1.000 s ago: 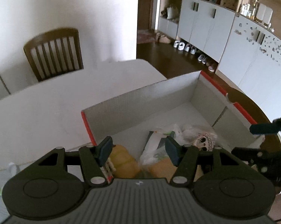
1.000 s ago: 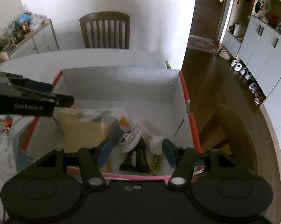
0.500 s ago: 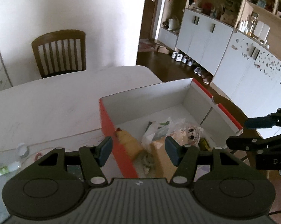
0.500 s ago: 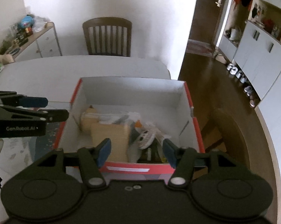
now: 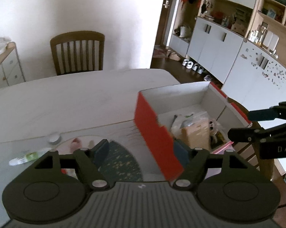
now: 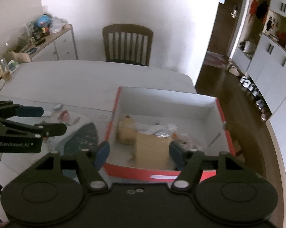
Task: Organize objects
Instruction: 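Withdraw both grippers from the box back over the table items, then grasp the pink toothpaste tube with the right gripper while the left gripper grasps the red fish keychain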
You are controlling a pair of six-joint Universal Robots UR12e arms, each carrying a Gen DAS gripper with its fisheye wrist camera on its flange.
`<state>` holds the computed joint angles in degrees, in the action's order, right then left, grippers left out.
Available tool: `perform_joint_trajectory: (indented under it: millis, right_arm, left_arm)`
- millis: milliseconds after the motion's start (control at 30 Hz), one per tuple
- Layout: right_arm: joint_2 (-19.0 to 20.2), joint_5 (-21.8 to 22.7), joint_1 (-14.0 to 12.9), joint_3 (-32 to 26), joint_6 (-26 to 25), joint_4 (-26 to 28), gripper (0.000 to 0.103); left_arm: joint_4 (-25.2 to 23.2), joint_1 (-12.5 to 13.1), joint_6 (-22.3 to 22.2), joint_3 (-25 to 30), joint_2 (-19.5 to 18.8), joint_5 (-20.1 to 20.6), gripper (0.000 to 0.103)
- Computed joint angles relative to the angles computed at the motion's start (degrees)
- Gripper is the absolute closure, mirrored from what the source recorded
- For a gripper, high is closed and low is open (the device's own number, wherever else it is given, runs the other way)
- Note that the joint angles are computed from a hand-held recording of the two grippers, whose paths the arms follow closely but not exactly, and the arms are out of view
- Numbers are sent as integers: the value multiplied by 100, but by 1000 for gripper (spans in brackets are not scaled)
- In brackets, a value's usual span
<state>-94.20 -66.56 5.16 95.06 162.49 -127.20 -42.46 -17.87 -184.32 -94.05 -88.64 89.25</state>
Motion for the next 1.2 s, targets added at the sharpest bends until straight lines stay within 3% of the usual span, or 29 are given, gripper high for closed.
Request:
perform_joint_trajectory:
  millis: [133,467,633,800,933,1200]
  right_arm:
    - [38,-53,209,-67,75,1,32]
    - [179,-212,778,-205,354,-127,27]
    - [289,-264,1029,-288,500,-126,26]
    - [436,-319,1244,-393,620,-140,25]
    - [563,-360,1367,-434,656,-225,25]
    - [879,-510,1533,-557,630,-173,25]
  left_arm:
    - [-65,207,57,-159,177,-53,21]
    - [-241,847,295,-524,538,-426,18]
    - [-106,1086,515,-711,650,-483,1]
    - [81,1382,677,-898,716,-865,0]
    - [216,1502,870,-1011,707,-878,0]
    - [-37,1707,957,-1087,537,-1005,0]
